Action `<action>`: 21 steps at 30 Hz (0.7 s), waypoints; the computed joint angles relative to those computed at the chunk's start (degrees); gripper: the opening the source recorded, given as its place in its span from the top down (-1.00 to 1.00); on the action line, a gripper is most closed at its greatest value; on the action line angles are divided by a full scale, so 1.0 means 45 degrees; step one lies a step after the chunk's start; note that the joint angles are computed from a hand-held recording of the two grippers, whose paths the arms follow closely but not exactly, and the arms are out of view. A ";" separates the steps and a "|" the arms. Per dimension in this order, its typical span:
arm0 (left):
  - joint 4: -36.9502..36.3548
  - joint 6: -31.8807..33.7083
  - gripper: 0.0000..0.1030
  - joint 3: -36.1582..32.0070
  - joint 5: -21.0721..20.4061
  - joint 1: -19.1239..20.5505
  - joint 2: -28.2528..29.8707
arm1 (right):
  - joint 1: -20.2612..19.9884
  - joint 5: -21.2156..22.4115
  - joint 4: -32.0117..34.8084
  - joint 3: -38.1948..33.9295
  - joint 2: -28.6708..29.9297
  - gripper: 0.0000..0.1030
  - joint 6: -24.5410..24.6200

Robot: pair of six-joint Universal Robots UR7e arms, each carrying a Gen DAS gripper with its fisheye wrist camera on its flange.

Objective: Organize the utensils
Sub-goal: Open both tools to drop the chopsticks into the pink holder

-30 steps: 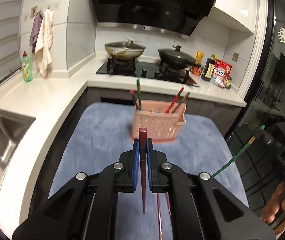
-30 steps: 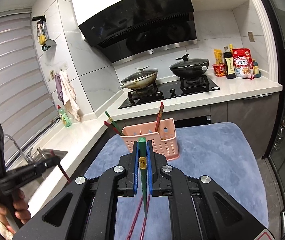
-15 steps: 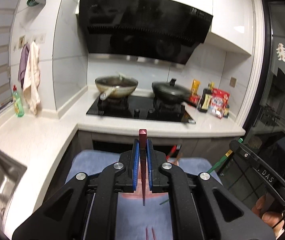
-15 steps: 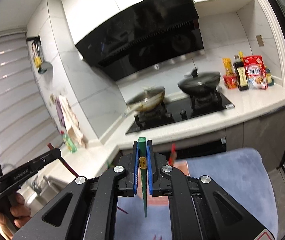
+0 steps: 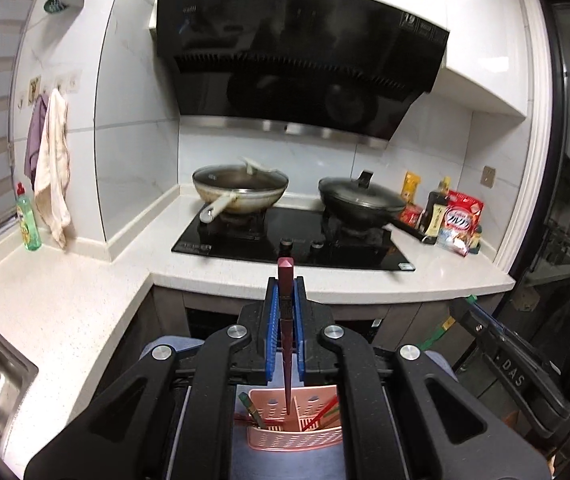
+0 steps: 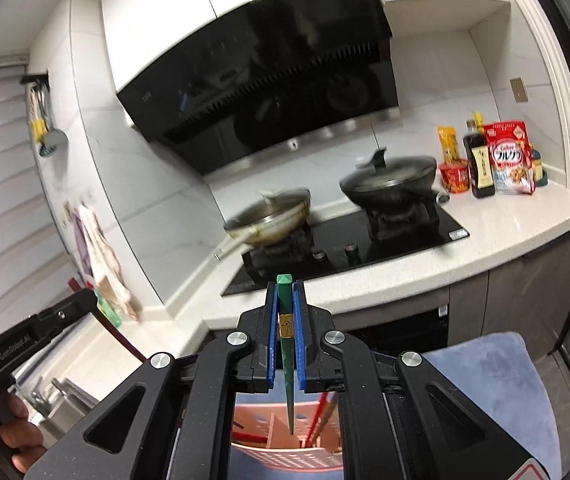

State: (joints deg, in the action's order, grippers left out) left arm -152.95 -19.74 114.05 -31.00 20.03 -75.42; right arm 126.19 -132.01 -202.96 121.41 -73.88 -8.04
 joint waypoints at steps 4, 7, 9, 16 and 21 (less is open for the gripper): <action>0.0162 -0.0251 0.86 0.0178 -0.0192 0.0447 0.0234 | -0.0408 0.0034 0.0154 0.0245 0.0248 0.86 0.0259; 0.0245 -0.0582 0.86 0.0349 -0.0342 0.0649 0.0269 | -0.0621 0.0071 0.0455 0.0396 0.0298 0.86 0.0507; 0.0537 -0.0925 0.85 0.0406 -0.0453 0.0742 0.0205 | -0.0641 0.0025 0.0485 0.0450 0.0287 0.74 0.0600; 0.1390 -0.1844 0.15 0.0812 0.0383 0.0233 -0.0308 | -0.0113 -0.0299 0.0254 0.0745 -0.0052 0.40 0.0311; 0.3227 -0.3224 -0.03 0.0981 0.0674 -0.0375 -0.0894 | 0.0622 -0.0733 0.0491 0.1077 -0.0372 0.18 0.0482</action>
